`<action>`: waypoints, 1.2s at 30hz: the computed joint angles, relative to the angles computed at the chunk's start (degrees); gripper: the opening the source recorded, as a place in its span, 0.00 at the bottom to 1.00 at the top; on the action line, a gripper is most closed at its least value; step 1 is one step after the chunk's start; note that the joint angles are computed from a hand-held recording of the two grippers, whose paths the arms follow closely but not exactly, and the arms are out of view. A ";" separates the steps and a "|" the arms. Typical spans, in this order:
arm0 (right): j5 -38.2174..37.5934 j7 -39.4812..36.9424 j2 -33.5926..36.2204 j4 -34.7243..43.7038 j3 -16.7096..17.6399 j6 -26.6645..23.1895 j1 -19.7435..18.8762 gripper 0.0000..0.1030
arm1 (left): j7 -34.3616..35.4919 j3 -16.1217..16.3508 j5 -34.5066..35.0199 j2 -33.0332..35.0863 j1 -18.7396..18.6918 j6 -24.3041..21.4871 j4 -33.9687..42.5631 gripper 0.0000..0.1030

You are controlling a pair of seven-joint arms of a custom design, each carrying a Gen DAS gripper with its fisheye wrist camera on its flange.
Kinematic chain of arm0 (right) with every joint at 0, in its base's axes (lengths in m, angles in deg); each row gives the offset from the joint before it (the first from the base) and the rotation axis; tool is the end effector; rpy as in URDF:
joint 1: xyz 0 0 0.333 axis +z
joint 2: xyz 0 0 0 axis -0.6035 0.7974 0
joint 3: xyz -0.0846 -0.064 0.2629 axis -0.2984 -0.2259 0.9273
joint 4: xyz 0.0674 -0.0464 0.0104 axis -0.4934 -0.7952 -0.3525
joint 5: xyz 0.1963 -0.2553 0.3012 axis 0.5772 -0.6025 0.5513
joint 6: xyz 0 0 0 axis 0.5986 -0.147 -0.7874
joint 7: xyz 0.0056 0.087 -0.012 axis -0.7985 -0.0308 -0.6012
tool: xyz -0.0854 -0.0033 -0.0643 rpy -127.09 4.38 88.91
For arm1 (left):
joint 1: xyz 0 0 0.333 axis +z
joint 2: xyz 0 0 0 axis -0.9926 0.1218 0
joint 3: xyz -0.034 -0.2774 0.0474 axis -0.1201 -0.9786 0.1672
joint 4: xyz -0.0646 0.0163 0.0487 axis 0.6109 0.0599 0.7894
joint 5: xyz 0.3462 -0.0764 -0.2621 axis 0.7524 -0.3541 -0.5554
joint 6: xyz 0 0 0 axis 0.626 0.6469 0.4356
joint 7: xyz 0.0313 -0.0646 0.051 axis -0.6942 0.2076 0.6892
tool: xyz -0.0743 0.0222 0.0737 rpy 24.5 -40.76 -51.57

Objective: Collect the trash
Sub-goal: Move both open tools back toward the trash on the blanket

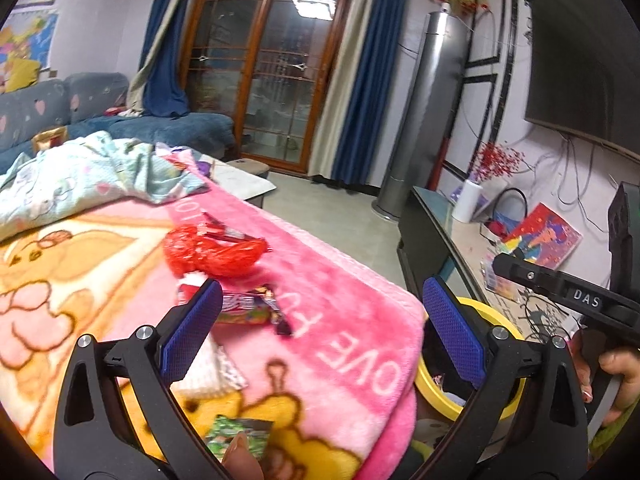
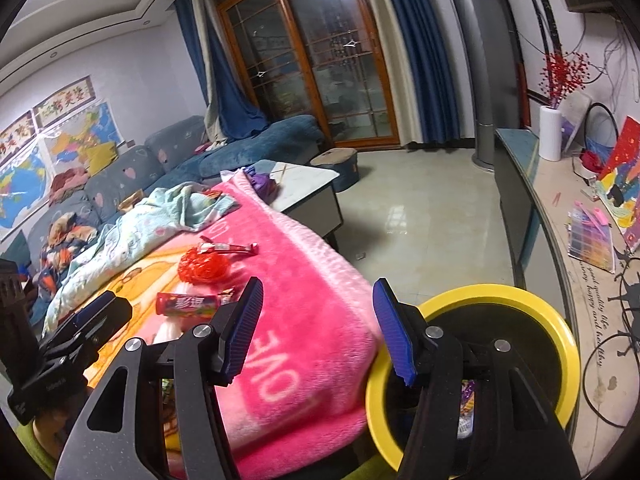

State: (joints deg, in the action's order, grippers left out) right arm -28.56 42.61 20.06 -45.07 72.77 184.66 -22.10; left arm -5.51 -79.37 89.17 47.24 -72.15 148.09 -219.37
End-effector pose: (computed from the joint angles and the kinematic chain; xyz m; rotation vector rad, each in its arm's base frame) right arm 0.6210 0.1855 0.5594 -1.8706 1.0100 -0.2251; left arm 0.4714 -0.1834 0.5334 -1.8358 1.1463 -0.9640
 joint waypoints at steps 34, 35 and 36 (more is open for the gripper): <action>-12.34 9.99 17.26 19.70 7.78 -5.57 4.33 0.53 | 18.09 9.98 -23.09 -3.24 -4.07 -2.99 -10.41 0.85; -13.19 10.73 18.14 20.63 8.09 -5.62 4.42 0.53 | 18.80 10.17 -23.63 -2.75 -4.14 -2.61 -10.37 0.82; -14.29 11.58 19.36 21.86 8.33 -5.46 4.64 0.53 | 19.60 10.49 -24.34 -2.16 -4.36 -2.26 -10.23 0.80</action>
State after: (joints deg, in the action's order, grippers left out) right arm -42.85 54.19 39.42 -23.21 81.10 179.21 -17.46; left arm 14.09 -68.88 64.83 45.08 -76.50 145.84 -229.60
